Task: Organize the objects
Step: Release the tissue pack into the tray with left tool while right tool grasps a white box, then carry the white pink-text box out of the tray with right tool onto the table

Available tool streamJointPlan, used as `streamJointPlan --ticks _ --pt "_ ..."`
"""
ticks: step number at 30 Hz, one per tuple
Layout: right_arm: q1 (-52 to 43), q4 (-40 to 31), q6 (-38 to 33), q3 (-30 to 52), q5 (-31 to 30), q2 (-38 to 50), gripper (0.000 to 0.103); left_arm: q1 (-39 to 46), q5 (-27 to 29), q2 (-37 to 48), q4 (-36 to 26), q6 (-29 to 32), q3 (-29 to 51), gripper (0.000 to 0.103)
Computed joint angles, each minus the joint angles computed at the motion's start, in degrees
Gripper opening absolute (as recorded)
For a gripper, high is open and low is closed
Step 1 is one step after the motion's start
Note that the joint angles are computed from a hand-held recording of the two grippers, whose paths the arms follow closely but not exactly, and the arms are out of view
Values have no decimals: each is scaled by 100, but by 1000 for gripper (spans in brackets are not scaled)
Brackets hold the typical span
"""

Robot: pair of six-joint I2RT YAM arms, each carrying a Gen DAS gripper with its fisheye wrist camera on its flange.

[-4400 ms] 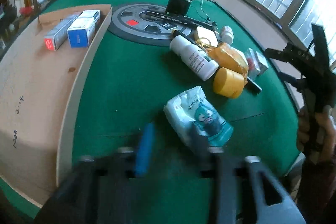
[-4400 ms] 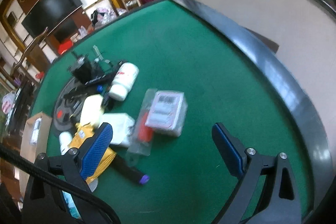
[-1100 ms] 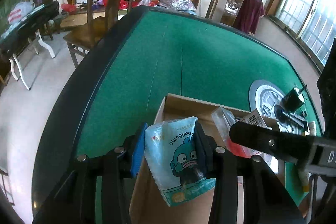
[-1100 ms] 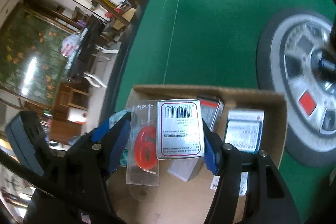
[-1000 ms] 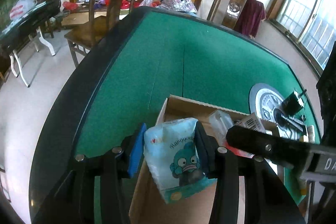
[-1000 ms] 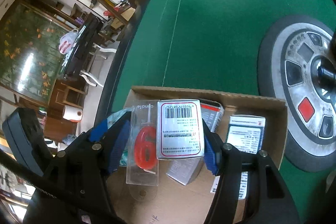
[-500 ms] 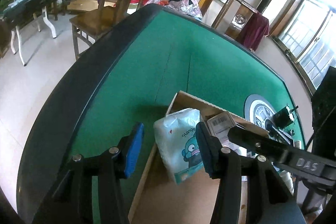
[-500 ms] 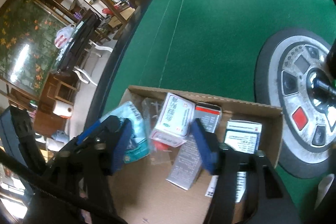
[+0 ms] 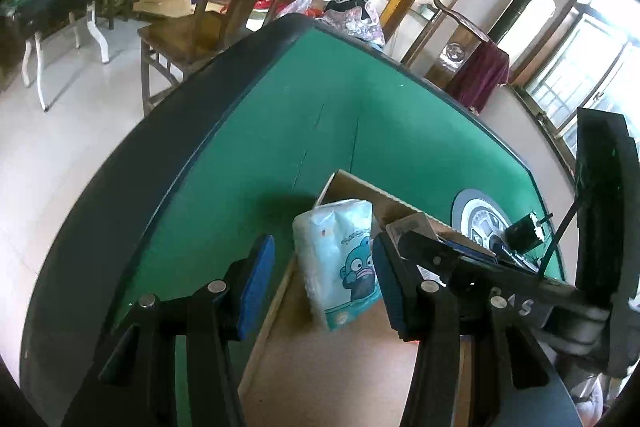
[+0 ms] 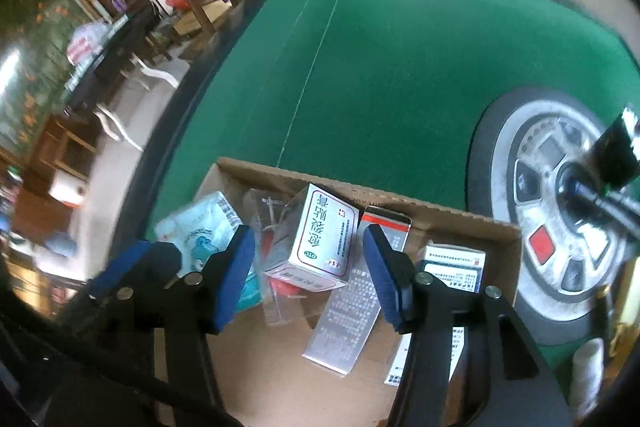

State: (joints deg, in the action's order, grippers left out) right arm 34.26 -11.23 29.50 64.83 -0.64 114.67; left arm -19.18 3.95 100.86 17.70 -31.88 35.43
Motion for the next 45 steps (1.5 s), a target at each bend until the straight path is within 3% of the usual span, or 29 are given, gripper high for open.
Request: streamJointPlan --ticks 3,6,15,18,23,29,34,38,42,45 --pt "224 -384 -282 297 504 110 41 132 130 47 113 -137 -51 45" --pt "211 -309 -374 109 494 -61 33 141 94 5 197 -178 -134 45" --pt "-224 467 -543 -1194 -41 -1272 32 74 120 -156 184 -299 -306 45" --pt "-432 509 -583 -1722 -336 -2015 32 -158 -169 -202 -183 -234 -190 45" --pt "-983 390 -757 -2744 -769 -3449 32 -566 -749 355 -1040 -276 539 52" --pt "-2046 -195 -1057 -3615 -1356 -4939 32 -902 -1152 -17 -1220 -540 463 53" --pt "-3870 -973 -2069 -4159 -2266 -5907 32 -1894 -1922 -880 -1682 -681 283 55" --pt "-5891 -1788 -3487 -4439 -3221 -6169 32 -2809 -1868 -791 -1818 -745 616 57" --pt "-7842 -2390 -5302 -4502 -3910 -5459 32 -3491 -1426 72 -1816 -1021 1389 57" --pt "-8952 -2463 -6402 -4405 -4106 -4516 32 -3925 -1430 982 -2097 -1210 2362 57"
